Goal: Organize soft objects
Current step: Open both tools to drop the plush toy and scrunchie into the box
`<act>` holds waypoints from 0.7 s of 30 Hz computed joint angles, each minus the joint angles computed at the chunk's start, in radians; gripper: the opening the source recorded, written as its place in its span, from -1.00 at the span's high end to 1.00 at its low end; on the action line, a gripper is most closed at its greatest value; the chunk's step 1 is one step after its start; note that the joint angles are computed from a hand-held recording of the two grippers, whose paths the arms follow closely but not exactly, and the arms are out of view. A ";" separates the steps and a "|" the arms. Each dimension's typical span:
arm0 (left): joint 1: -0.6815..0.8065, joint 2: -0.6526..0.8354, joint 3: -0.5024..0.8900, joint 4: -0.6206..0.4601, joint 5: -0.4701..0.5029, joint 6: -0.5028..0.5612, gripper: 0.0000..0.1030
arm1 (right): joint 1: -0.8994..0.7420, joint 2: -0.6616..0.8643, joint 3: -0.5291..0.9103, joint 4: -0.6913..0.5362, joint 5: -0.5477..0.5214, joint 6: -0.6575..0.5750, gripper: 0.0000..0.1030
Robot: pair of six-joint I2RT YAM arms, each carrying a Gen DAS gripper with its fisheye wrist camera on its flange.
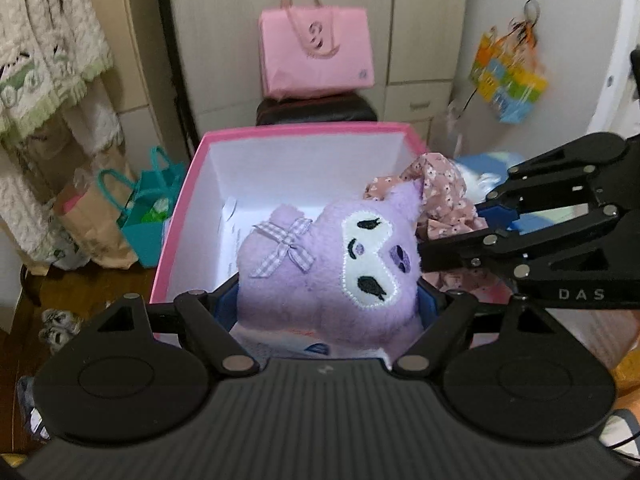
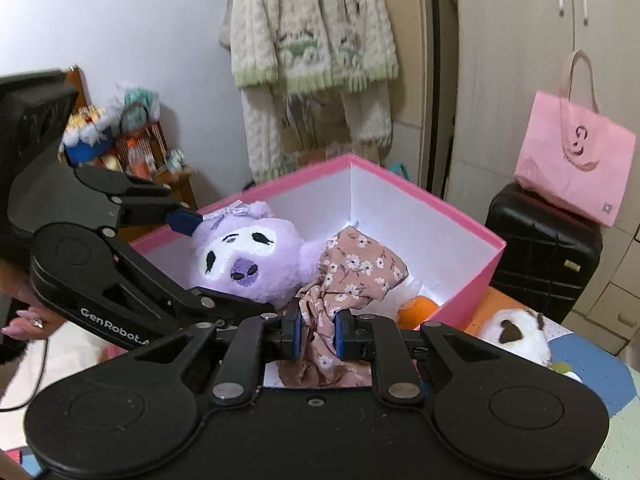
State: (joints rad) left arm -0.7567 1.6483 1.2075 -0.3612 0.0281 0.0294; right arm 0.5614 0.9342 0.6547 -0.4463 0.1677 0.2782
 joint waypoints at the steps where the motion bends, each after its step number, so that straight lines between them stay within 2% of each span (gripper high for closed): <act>1: 0.004 0.017 0.011 -0.007 -0.010 0.003 -0.60 | -0.002 0.026 0.006 0.005 0.002 -0.006 0.57; 6: 0.005 0.034 0.013 -0.009 -0.080 0.044 -0.67 | 0.023 0.111 0.037 0.022 0.046 -0.033 0.49; 8: 0.004 0.035 0.007 -0.007 -0.107 0.047 -0.72 | 0.034 0.115 0.038 0.018 0.067 -0.035 0.18; 10: 0.004 0.027 -0.006 -0.003 -0.115 0.046 -0.75 | 0.049 0.114 0.038 0.015 0.097 -0.033 0.03; 16: 0.008 -0.035 -0.057 -0.001 -0.105 0.047 -0.79 | 0.112 0.080 0.047 -0.034 0.165 -0.012 -0.28; 21: 0.003 -0.107 -0.095 -0.020 -0.095 0.046 -0.83 | 0.185 0.055 0.073 -0.106 0.241 0.021 -0.38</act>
